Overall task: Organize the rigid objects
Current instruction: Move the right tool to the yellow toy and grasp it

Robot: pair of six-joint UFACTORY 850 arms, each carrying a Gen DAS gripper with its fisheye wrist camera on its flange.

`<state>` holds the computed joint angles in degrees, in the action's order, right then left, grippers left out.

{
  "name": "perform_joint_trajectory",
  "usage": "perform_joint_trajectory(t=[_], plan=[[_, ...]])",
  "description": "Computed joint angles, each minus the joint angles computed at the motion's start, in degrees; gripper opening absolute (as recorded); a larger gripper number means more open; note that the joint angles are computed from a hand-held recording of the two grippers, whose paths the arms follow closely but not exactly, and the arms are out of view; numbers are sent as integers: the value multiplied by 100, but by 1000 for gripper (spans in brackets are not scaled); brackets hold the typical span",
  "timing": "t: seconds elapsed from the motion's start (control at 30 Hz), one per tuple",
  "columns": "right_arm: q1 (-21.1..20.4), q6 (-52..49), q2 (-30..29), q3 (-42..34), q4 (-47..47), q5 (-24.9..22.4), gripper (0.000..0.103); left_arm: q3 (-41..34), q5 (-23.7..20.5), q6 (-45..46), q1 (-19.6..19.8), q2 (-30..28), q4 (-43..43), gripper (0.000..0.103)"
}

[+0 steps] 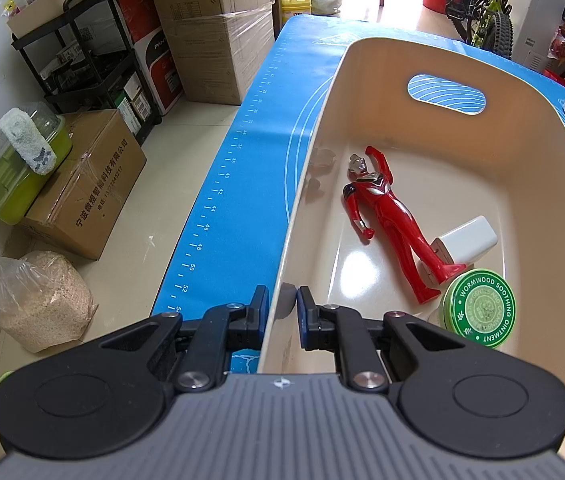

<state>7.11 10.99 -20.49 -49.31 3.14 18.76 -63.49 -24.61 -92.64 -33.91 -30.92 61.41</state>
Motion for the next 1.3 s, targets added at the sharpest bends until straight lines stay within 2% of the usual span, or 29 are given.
perform_joint_trajectory(t=[0.17, 0.37, 0.57, 0.63, 0.73, 0.9, 1.1, 1.17, 1.3], plan=[[-80, -520, -211, -82, 586, -90, 72, -1, -3, 3, 0, -1, -2, 18], [-10, -2080, -549, -254, 1915, -340, 72, 0, -2, 2, 1, 1, -1, 18], [-13, -2803, -816, -454, 2789, -720, 72, 18, 23, -28, 10, 9, 10, 18], [-4, -3341, -939, -545, 3290, -810, 71, 20, 26, -32, 10, 10, 11, 18], [30, -4309, -1107, -683, 4178, -836, 69, 23, 26, -39, 9, 11, 20, 18], [45, -5221, -1288, -809, 4974, -821, 65, 21, 28, -34, 8, 11, 12, 19], [-34, -4954, -1418, -910, 4715, -1049, 61, 23, 21, -37, 2, 9, 15, 19], [-2, -4962, -1418, -902, 4658, -1009, 53, 15, 18, -6, 1, 5, -14, 19], [18, -4822, -1387, -886, 4439, -1058, 45, 2, 16, 5, 0, -3, -24, 19]])
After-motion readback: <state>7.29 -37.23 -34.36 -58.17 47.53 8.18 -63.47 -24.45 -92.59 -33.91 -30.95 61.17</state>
